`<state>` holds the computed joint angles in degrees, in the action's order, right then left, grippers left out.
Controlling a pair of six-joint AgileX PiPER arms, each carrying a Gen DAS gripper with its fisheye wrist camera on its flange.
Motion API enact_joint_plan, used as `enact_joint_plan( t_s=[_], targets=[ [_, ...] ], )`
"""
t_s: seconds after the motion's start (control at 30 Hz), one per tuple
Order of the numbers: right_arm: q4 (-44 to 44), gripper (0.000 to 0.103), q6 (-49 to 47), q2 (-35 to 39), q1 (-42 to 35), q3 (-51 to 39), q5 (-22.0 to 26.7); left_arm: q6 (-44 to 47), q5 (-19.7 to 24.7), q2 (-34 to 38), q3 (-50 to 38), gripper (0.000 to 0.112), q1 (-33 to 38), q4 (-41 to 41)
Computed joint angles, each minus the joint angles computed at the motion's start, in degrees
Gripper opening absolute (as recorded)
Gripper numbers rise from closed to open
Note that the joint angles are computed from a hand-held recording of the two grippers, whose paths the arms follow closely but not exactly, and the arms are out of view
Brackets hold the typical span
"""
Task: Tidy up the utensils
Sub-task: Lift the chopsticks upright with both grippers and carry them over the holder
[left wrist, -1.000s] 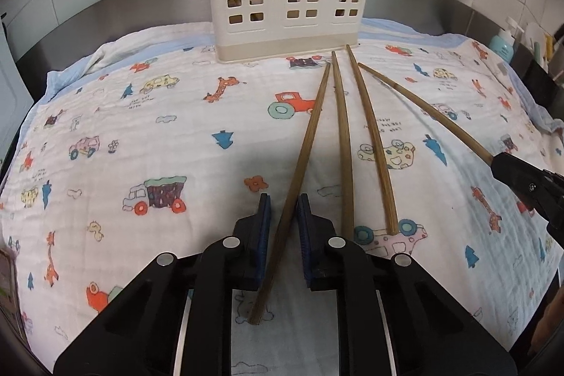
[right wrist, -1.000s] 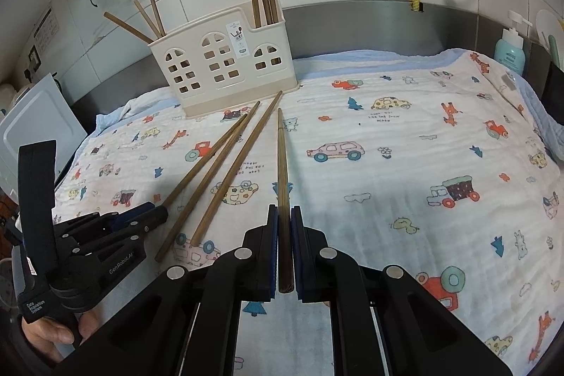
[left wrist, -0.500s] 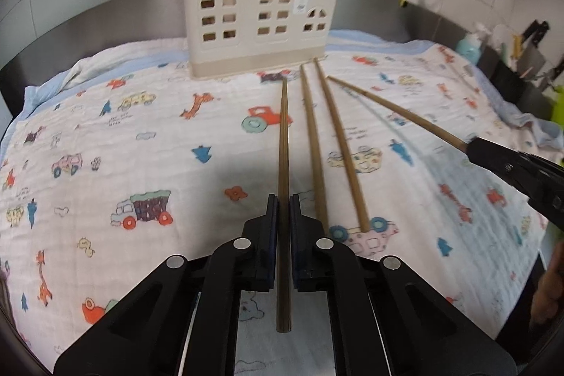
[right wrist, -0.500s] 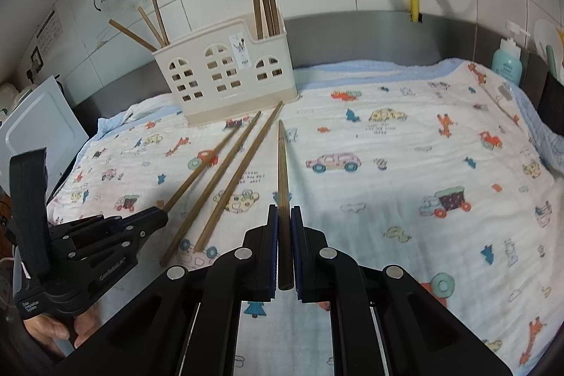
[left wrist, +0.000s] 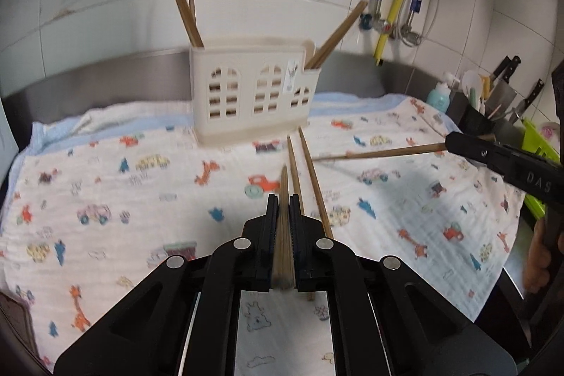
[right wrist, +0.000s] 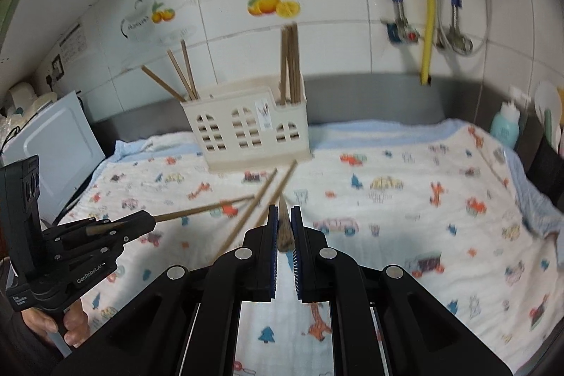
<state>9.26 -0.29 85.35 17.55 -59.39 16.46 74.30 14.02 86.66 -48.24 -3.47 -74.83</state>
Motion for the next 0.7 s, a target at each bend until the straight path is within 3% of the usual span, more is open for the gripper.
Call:
enact_joint_plan(
  t_s=[0.17, 0.3, 0.7],
  targets=[
    [5.9, 0.007, -8.0, 0.9, -1.1, -6.3, 4.4, -8.4, 2.5, -0.2, -3.3, 0.005, 1.5, 9.1],
    [10.1, 0.007, -14.2, 3.2, -2.7, -15.3, 11.0, -13.3, 5.0, 0.1, -6.8, 0.005, 2.7, 14.7],
    [3.9, 0.007, -14.2, 16.7, -2.0, -53.5, 32.7, -28.7, 12.7, 3.2, -22.8, 0.005, 5.2, 30.8]
  ],
)
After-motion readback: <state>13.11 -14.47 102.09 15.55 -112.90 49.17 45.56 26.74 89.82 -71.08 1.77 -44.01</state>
